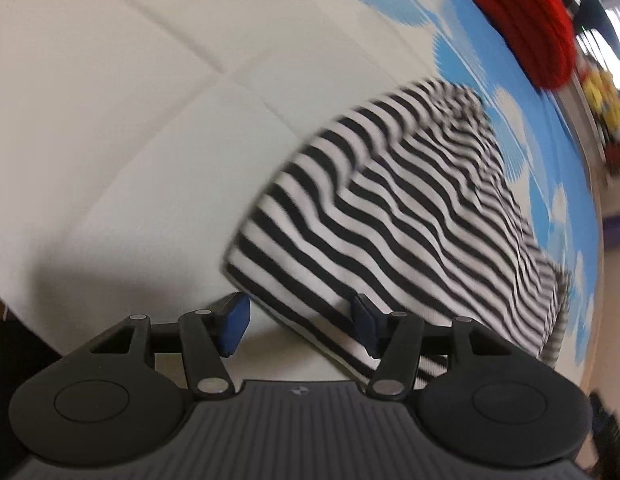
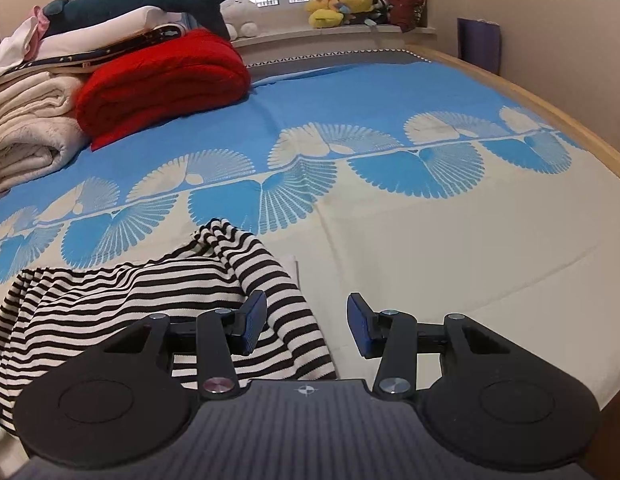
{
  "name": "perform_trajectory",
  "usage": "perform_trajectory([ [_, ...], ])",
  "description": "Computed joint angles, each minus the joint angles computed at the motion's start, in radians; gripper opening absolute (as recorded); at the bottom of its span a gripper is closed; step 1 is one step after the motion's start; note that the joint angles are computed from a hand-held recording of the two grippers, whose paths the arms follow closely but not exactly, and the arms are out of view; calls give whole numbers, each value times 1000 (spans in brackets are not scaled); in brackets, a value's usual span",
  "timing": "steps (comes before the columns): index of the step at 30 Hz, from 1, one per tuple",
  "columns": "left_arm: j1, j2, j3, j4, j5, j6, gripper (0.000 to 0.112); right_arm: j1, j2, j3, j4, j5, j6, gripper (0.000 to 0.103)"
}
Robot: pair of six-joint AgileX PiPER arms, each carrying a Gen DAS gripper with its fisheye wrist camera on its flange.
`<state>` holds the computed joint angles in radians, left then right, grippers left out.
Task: Fold small clothes
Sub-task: 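Grasp the striped bundle edge with the left gripper and flip it over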
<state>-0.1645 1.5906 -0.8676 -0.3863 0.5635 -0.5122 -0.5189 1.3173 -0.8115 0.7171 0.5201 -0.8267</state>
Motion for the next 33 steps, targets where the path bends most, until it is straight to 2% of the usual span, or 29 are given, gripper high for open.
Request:
perform_trajectory([
  [5, 20, 4, 4, -4, -14, -13, 62, 3, -8, 2, 15, 1, -18, 46],
  [11, -55, 38, -38, 172, -46, -205, 62, 9, -10, 3, 11, -9, -10, 46],
  [16, -91, 67, -64, 274, -69, -253, 62, 9, 2, -8, -42, -30, 87, 46],
  [18, -93, 77, -71, 283, -78, -242, 57, 10, 4, -10, -52, -34, 105, 46],
  [20, -87, 86, -77, 266, -84, -202, 36, 17, -4, -3, -60, -44, 117, 46],
  [22, -65, 93, -71, 171, -100, -104, 19, 25, -16, 6, -65, -56, 126, 46],
  [23, -58, 95, -71, 137, -103, -72, 14, 28, -22, 10, -64, -60, 126, 46],
  [28, -73, 67, -66, 183, -120, -83, 9, 48, -43, 22, -85, -79, 166, 46],
  [33, -56, -27, -6, 184, -142, -66, 8, 93, -36, 14, -142, -106, 272, 46],
])
